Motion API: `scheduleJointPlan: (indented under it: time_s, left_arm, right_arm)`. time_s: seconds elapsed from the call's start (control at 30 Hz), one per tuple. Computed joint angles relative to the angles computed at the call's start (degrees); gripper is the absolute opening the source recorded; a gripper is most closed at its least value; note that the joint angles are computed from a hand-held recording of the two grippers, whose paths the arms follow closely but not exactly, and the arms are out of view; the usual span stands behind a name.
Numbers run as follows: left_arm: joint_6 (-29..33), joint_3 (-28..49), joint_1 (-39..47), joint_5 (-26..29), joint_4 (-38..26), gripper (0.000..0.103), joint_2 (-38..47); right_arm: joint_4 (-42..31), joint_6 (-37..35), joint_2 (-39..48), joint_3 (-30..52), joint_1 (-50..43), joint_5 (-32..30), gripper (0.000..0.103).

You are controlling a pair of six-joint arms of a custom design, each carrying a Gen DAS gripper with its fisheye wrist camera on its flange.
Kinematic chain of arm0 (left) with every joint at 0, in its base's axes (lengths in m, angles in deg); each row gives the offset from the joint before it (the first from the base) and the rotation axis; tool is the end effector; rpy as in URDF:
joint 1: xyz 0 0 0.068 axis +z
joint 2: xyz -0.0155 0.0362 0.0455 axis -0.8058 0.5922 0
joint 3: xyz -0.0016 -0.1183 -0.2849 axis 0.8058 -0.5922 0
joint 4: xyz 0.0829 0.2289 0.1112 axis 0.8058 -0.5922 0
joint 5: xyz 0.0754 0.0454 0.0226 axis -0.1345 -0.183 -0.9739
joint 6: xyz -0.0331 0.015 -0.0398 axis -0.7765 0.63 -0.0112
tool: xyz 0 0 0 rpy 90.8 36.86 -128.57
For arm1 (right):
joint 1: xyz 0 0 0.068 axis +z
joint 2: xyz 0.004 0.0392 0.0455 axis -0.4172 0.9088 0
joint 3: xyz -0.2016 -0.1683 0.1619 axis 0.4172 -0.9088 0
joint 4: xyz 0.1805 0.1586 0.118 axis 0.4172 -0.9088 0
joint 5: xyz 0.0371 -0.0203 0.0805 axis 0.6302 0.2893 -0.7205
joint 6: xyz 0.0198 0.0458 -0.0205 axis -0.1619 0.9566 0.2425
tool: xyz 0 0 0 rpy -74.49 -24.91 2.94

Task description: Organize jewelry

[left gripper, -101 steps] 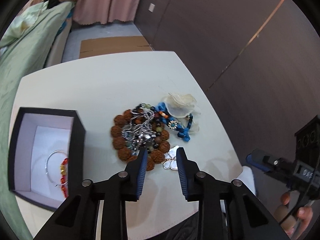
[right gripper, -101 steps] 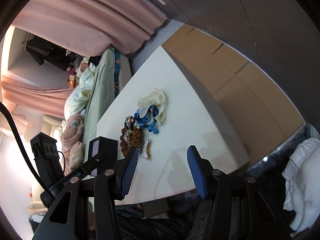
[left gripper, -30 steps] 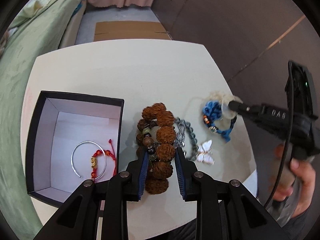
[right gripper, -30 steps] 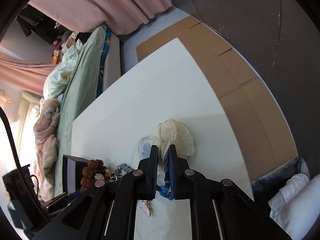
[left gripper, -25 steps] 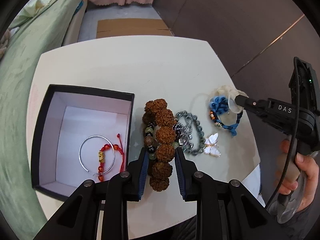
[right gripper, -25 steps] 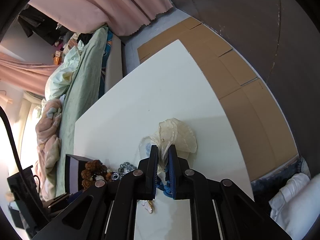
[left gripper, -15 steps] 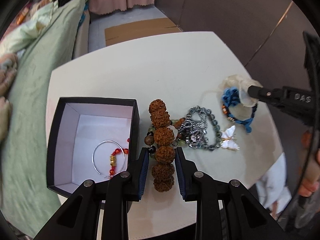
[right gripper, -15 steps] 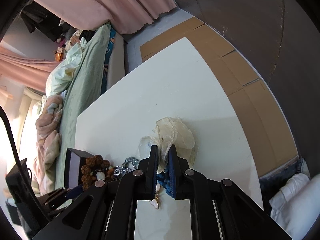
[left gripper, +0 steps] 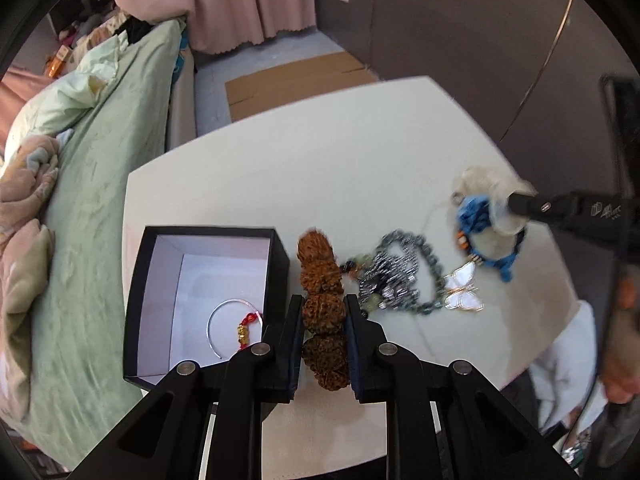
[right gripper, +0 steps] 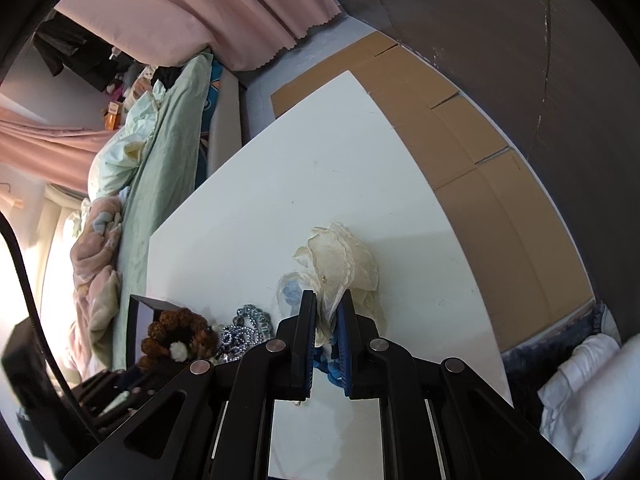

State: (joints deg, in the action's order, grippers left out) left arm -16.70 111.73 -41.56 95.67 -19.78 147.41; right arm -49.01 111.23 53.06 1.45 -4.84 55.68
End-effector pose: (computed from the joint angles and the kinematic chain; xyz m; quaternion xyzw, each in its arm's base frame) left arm 0.2378 0.0458 0.2579 0.1093 0.9739 -0.0128 0.1986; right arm 0.2720 0.1070 0.2154 0.1124 0.9451 0.2378 0.1940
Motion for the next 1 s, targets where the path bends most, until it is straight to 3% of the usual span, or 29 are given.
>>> scheduleJointPlan:
  time_s: [0.4,1.0]
  left_arm:
    - [0.24,5.55,4.42,7.56,-4.78,0.020,-2.72]
    - [9.25,17.10,22.50,19.25,-14.21,0.020,-0.26]
  right_arm:
    - [-1.46,-0.75,-2.03,3.09,3.00,-1.15,0.006]
    - [-1.88,2.72,-0.14,13.90,16.28,-1.22,0.005]
